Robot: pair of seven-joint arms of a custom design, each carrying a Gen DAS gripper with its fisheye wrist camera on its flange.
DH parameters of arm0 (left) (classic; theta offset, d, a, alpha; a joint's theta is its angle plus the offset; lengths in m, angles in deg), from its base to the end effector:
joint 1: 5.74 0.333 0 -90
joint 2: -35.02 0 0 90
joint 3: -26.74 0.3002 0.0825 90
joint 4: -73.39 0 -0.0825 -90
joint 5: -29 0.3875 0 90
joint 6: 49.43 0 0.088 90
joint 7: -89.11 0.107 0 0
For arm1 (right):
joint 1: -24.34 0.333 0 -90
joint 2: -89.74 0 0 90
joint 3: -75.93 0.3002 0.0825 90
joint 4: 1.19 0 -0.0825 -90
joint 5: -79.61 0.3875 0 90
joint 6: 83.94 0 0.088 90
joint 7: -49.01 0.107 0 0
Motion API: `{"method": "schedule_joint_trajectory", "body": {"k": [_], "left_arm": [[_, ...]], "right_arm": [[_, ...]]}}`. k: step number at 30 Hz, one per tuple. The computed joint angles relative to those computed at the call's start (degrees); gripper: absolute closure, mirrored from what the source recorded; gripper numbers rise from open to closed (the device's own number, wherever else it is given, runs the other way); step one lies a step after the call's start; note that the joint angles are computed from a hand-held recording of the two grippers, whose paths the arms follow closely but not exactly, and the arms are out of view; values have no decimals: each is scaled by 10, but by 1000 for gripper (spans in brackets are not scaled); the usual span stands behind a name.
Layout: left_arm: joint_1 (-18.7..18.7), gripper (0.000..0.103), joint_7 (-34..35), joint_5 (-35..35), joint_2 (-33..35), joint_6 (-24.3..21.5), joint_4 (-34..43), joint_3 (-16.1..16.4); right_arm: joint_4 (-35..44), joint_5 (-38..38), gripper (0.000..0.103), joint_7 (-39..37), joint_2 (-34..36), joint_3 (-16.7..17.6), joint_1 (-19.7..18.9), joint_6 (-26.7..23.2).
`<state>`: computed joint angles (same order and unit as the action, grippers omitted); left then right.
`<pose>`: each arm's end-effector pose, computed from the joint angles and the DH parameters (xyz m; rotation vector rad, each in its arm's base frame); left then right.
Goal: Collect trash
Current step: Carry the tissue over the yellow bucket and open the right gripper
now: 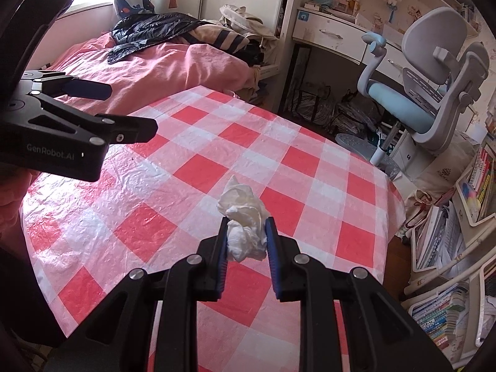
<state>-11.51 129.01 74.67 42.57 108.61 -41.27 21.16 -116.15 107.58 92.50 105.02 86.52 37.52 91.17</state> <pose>0.6027 -0.1494 0.4379 -1.7579 1.7106 -0.5735 0.6027 0.2174 0.3937 -2.2164 0.9909 -0.6140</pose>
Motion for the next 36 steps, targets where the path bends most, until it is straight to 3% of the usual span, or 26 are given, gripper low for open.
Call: {"method": "schedule_joint_trajectory", "body": {"k": [9, 14, 19, 24, 27, 29, 30, 31, 33, 36], "left_arm": [[-5, 8, -11, 20, -4, 15, -5, -1], [-6, 8, -19, 11, -9, 31, -11, -5], [-13, 8, -10, -9, -9, 30, -9, -13], [-22, 8, 29, -66, 4, 29, 9, -27], [-35, 8, 37, -77, 16, 23, 26, -29], [-46, 8, 39, -77, 25, 18, 37, -30], [-51, 7, 38, -76, 30, 16, 43, -29], [-56, 7, 37, -76, 33, 14, 48, -29], [-62, 7, 37, -78, 38, 13, 54, -28], [-71, 7, 27, -69, 36, 12, 55, -24]], "right_arm": [[-14, -18, 80, 20, -10, -19, 13, 6], [-33, -118, 80, 130, -14, -106, 60, 5], [-56, -288, 80, 310, -17, -250, 123, -16], [-60, -389, 80, 425, -9, -320, 115, -78], [-62, -405, 77, 441, 0, -319, 80, -114], [-48, -396, 65, 434, 15, -303, 50, -160], [-40, -429, 58, 460, 24, -315, 55, -175], [-36, -456, 57, 484, 27, -323, 58, -182], [-32, -453, 57, 503, 24, -310, 42, -185], [-49, -452, 52, 520, -5, -281, 22, -144]]}}
